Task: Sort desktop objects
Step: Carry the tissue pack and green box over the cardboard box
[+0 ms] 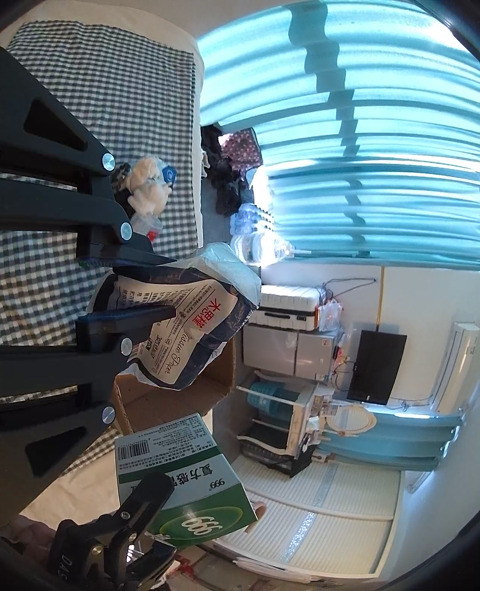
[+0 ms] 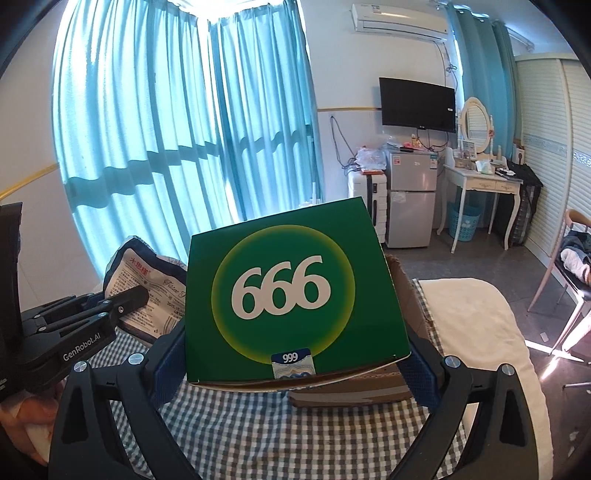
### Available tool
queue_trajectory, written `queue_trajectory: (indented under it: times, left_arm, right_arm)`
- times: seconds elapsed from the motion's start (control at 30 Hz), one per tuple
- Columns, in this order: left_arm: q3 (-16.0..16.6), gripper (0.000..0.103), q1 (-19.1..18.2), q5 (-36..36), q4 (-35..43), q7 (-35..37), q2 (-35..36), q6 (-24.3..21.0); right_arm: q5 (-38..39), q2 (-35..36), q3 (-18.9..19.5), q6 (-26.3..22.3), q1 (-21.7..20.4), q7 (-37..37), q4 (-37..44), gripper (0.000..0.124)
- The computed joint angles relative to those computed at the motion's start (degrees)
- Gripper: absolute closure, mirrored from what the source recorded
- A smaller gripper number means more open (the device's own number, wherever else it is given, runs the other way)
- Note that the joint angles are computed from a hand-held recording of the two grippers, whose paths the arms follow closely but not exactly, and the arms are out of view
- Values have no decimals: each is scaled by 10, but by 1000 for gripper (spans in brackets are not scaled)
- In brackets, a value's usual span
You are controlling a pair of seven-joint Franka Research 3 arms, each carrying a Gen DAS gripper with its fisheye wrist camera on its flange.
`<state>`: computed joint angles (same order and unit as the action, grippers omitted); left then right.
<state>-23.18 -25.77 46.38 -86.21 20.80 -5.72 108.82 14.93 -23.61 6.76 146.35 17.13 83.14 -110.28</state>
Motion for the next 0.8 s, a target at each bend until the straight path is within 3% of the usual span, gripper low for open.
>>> queue_trajectory:
  times: [0.3,0.8]
  left_arm:
    - [16,85,-22,5,59,27,65,10]
    - [75,85,-62,-31,174,96,184,32]
  right_arm:
    - [0,18,-16,-3,-16,-5,6,27]
    - [1,86,-30,-11,-34,-14,41,27]
